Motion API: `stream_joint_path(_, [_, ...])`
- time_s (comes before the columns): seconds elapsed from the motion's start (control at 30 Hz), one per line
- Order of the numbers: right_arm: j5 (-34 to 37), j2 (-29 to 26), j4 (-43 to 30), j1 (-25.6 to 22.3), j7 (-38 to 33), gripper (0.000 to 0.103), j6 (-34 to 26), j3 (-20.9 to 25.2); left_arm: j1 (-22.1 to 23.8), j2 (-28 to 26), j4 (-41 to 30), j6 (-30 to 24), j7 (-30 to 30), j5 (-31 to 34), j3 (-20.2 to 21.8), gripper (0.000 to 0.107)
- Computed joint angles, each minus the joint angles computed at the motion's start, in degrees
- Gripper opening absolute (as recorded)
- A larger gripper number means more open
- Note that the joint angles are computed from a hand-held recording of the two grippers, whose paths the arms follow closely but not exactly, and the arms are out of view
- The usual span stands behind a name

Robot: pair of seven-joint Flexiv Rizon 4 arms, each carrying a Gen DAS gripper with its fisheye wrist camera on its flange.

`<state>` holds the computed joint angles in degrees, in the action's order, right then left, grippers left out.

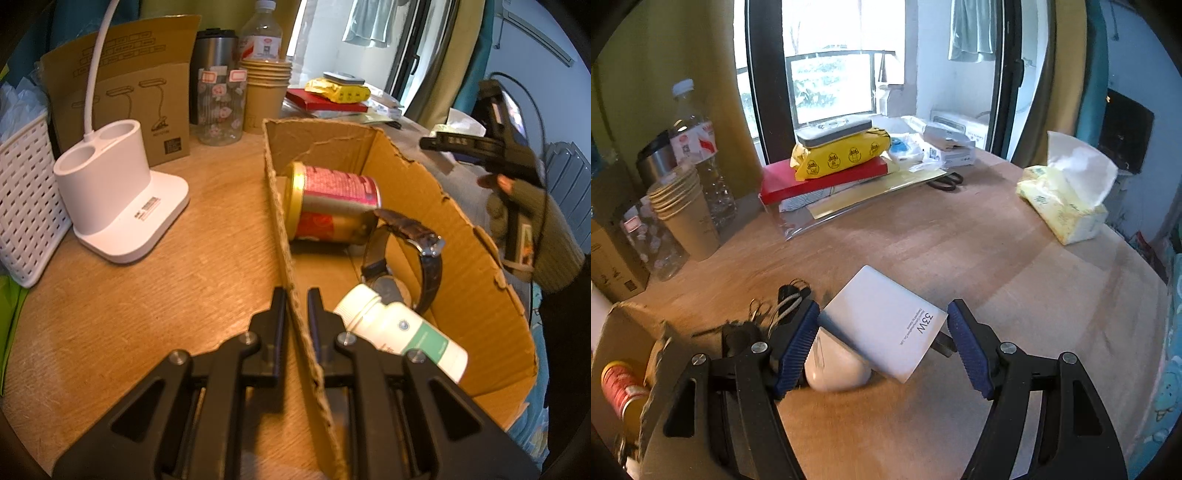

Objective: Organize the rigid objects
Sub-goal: 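Grasp the white charger with the right tool, then carry the white charger with the right tool into the box and release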

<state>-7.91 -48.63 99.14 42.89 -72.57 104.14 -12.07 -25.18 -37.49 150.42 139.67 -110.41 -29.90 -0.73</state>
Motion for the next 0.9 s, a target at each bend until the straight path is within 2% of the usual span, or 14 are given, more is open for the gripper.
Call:
stream_joint_path(0.17, [2.44, 2.74, 5.48, 1.90, -1.42, 0.074, 3.56, -1.30, 0.78, 0.02, -0.08, -0.12, -0.61, 1.13, -0.13, 0.013])
stream_joint_path(0.33, [5.73, 6.23, 11.14, 2.18, -4.21, 0.074, 7.30, 0.28, 0.54, -0.06, -0.22, -0.19, -0.34, 0.87, 0.06, 0.013])
stream_joint_path(0.57, [9.55, 10.20, 17.42, 1.84, -9.01, 0.074, 10.90, 4.06, 0.25, -0.11, -0.22, -0.11, -0.12, 0.48, 0.08, 0.013])
stream_joint_path(0.77, [10.98, 12.39, 20.64, -0.58, -11.18, 0.074, 14.02, 9.17, 0.34, -0.12, -0.21, -0.08, -0.15, 0.56, 0.04, 0.013])
stream_joint_path(0.9, [12.54, 13.28, 21.72, 1.33, -13.50, 0.074, 15.36, 9.70, 0.44, -0.13, -0.14, 0.02, -0.31, 0.74, -0.01, 0.013])
